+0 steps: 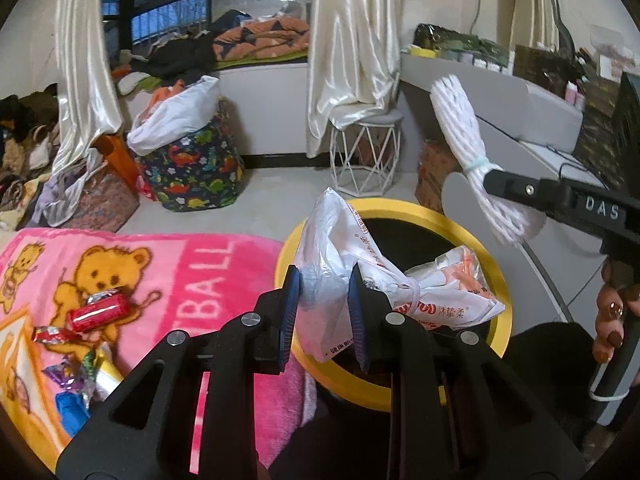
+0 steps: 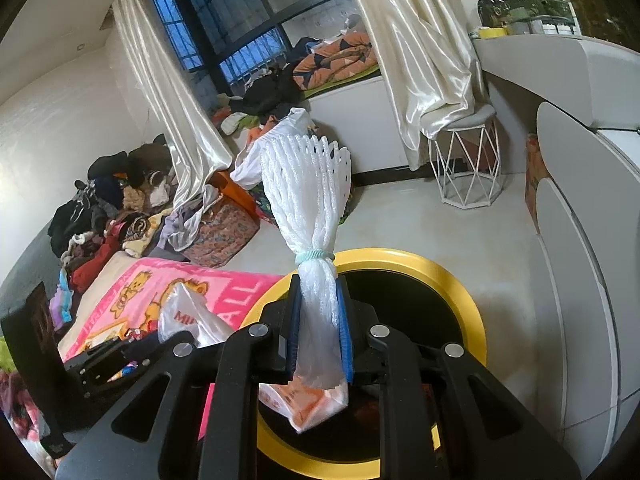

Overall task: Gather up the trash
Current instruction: 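Carry the white bag and mesh net over the bin and release both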

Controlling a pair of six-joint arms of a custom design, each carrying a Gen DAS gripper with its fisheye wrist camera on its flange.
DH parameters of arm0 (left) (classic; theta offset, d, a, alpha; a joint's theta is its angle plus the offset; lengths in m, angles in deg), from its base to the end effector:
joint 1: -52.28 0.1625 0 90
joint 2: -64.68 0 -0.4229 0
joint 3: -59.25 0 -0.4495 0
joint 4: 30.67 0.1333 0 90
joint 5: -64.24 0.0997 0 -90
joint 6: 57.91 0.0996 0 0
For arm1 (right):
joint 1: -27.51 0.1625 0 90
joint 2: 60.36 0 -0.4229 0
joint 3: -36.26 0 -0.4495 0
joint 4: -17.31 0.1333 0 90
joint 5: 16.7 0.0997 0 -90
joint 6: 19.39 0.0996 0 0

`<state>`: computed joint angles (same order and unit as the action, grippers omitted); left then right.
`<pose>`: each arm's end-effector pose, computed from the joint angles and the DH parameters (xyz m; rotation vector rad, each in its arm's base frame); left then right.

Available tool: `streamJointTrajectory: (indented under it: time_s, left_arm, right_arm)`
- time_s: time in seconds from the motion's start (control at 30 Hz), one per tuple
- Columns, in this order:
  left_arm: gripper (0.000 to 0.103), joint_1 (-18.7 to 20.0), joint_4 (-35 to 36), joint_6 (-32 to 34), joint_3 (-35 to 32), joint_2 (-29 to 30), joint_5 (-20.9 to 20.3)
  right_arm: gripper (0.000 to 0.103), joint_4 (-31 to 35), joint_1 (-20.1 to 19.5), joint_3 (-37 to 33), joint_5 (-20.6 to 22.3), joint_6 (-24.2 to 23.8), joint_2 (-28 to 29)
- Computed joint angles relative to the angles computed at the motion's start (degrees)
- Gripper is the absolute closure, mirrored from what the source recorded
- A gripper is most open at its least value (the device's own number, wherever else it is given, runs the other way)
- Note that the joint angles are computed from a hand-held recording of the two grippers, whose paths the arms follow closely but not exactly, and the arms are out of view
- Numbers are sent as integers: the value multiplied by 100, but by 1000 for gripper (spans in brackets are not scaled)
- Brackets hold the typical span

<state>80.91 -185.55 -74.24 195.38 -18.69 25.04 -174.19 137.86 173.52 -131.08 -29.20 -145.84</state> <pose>-0.2779 -0.3915 0.1841 0.8135 2.2802 -0.9201 0.2412 -0.3853 0.2483 0.4159 -2.5223 1.2241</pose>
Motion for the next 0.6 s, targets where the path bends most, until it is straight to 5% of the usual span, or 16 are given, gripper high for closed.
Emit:
streamJointTrajectory:
  time_s: [0.37,0.43,0.6]
  left_arm:
    - [81,187,-171,273,-100,398,-448]
    - [68,247,-196,293,-106,428,-551]
    - [22,310,-441,209,-29,413,-686]
  right_arm:
    - [82,153,-253,-17,127,143,75]
    - [51,133,-309,-10,65,357,110]
    - [43,70,-348,3,-189,427,159]
